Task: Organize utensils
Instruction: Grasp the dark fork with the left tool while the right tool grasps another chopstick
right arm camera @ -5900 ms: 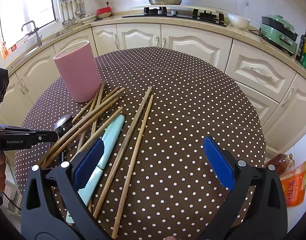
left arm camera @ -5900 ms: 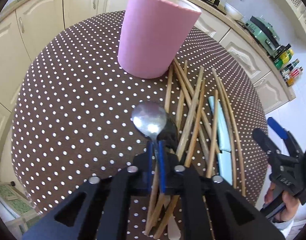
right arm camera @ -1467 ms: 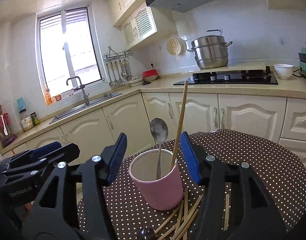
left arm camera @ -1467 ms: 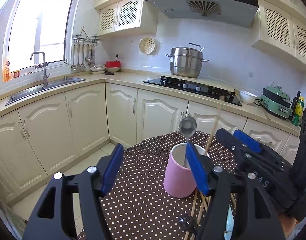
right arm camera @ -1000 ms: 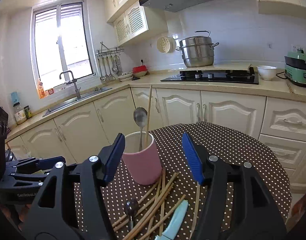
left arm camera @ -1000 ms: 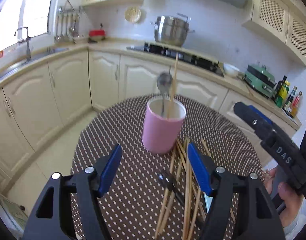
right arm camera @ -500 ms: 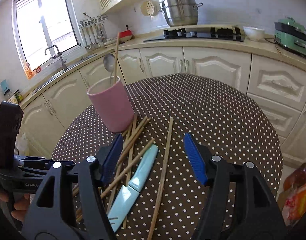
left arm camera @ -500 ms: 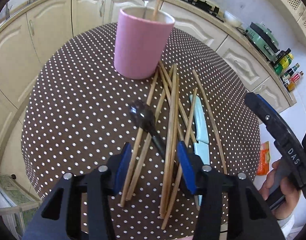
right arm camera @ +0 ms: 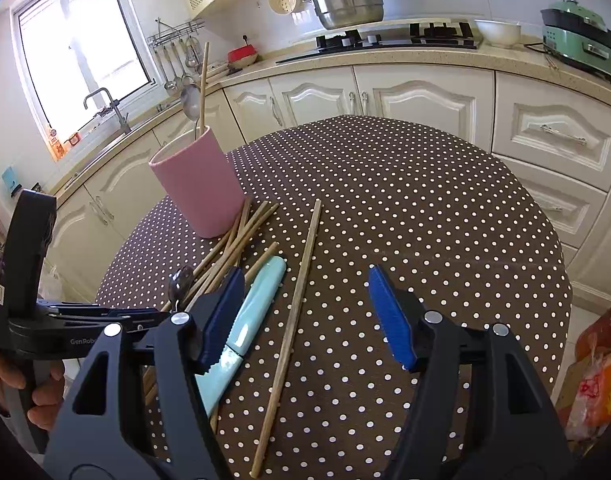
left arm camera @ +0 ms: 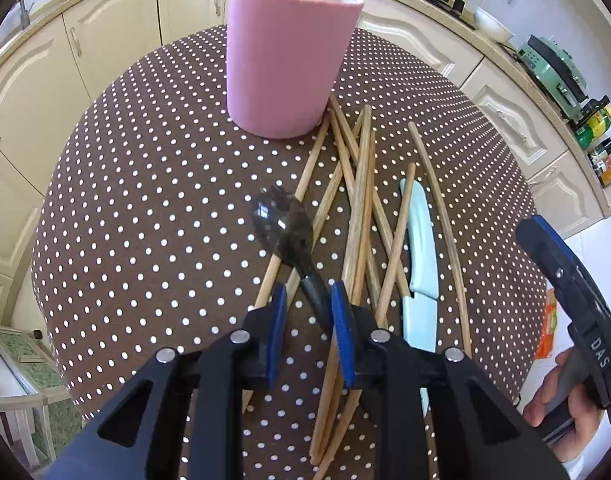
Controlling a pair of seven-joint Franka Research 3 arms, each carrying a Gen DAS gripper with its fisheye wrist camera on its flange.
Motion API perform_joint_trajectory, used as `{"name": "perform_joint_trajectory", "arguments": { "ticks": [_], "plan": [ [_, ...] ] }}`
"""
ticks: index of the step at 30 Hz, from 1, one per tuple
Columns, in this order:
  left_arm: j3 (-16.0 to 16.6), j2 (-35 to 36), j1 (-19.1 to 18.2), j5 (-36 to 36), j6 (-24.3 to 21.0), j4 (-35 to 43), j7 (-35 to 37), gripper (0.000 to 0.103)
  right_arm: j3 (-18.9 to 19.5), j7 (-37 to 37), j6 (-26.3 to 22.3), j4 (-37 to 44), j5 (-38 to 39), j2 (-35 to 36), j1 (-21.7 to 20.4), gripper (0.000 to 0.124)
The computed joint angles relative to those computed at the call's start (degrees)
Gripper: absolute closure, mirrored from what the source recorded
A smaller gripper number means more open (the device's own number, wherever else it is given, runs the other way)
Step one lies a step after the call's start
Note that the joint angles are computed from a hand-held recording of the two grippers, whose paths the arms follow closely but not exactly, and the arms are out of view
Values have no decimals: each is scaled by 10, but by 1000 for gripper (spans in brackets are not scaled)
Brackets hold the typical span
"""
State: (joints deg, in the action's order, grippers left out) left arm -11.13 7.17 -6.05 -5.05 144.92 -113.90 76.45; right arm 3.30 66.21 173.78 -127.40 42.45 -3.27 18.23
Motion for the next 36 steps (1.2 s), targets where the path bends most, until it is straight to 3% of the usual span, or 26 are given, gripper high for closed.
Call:
{"name": "perform_joint_trajectory", "arguments": {
  "ticks": [5,11,15,23,30,36],
  "plan": [
    [5,38,-21,87,-32,54,-72,84,-3,-20,-14,7,21,4,-1,59],
    [3,86,-29,121,-94,133,-97,84,-4,-34,-33,18,30,9,-9,59],
    [4,109,-34,133,-106,164,-112,90,-3,-24,-46,22,9,11,-16,59],
    [-7,93,-7,78,-54,130,-85,92,-2,44,-119,51,-94,29,-31,59],
    [-8,60,8,44,5,89,-50,92,-8,170,-225,135,-273,84,-34,59],
    [-4,31,22,12,30,62,-12,92,-13,231,-317,227,-363,141,-22,64]
  ]
}}
